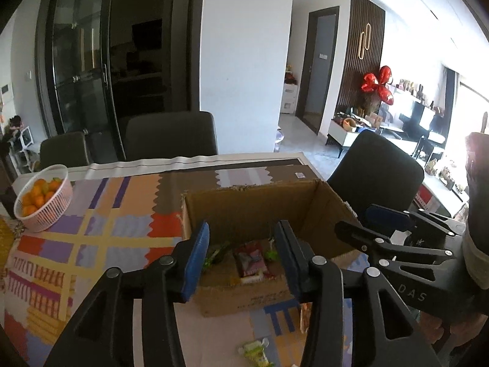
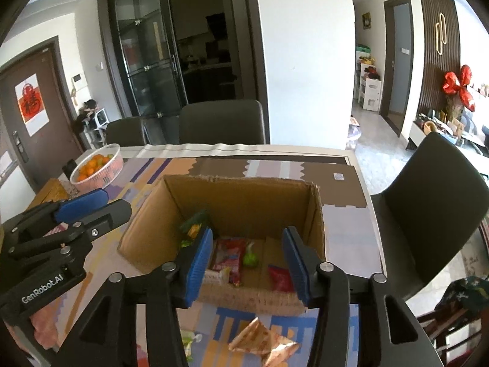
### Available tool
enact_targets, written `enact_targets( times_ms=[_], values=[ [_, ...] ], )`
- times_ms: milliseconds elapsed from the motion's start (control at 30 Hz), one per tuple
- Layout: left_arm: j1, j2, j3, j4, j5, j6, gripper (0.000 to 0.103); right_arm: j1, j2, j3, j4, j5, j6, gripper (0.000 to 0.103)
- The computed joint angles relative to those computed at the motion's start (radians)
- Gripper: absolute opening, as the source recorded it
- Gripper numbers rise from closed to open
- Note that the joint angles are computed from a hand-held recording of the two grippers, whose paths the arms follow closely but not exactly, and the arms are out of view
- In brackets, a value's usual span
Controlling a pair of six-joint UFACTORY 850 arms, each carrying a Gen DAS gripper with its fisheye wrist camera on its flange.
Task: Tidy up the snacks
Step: 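Move the right tool toward the Fortune Biscuits bag while the left moves toward the green candy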
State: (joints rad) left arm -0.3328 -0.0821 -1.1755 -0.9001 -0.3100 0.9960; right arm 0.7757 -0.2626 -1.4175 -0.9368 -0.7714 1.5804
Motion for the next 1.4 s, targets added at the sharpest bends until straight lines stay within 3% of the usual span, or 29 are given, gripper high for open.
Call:
enact_targets(
  times_ms=[233, 567, 967, 1400],
  values=[
    [-0.01, 0.089, 0.079, 0.057, 0.036, -0.01, 0.053, 0.047, 0.036, 0.042, -0.032, -0.016, 0.008, 0.063],
    [-0.016, 0.163, 0.16, 0.099, 0.016, -0.05, 0.057, 0.094, 0.075, 0.085, -0.02, -0.037, -0.02, 0.069],
    [-0.021, 0.172, 0.231, 0.186, -0.021, -0.159, 0.058, 0.101, 0.08, 0.126, 0.073, -0.038, -0.114, 0.073],
    [-0.022, 0.111, 0.275, 0.281, -0.062, -0.277, 0.058, 0.083, 0.037, 0.149, 0.232, -0.004, -0.293, 0.073]
  ],
)
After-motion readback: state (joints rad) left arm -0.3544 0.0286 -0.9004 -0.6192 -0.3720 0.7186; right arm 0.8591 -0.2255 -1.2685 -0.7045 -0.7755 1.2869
